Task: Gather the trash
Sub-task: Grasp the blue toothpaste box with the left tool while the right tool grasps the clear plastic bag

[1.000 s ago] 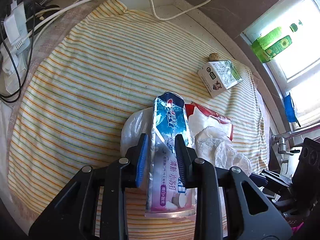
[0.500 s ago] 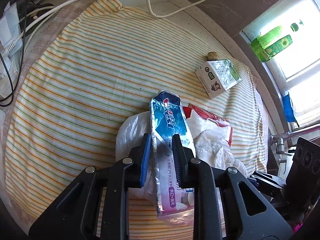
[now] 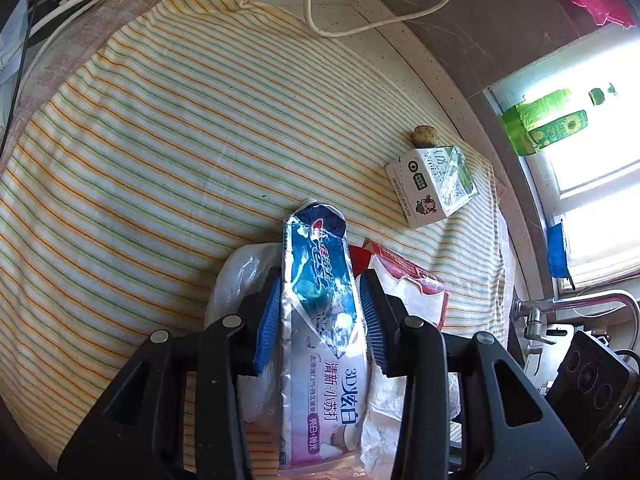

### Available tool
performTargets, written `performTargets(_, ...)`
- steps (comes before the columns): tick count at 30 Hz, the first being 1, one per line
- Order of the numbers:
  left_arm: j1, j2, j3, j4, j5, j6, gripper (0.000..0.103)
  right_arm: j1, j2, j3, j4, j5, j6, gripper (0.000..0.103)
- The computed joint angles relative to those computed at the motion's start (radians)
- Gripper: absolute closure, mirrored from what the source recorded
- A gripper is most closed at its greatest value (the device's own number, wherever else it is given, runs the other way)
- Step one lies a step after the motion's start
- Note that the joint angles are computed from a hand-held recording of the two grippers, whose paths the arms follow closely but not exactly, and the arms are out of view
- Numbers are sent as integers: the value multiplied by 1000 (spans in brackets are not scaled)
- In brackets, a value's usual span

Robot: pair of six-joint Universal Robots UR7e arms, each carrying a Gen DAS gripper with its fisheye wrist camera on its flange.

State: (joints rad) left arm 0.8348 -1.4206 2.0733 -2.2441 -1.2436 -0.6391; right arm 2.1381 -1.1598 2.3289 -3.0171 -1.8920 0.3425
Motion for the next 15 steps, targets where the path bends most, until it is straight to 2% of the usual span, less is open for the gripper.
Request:
performTargets(2,-8,0,-4,0,-11,9,88,0,-1,0,-4,-3,1,62)
performTargets(8,-50,26,-34,56,15,60,89,-4,-2,3,-18,-3,-2,64)
performTargets(13,-44,72,-58,75,13,67,89,-12,10,-3,-23,-3,-2,64)
performTargets(15,-40,84,-59,84,15,64,96,-16,13,-3,-26,-4,-2,67)
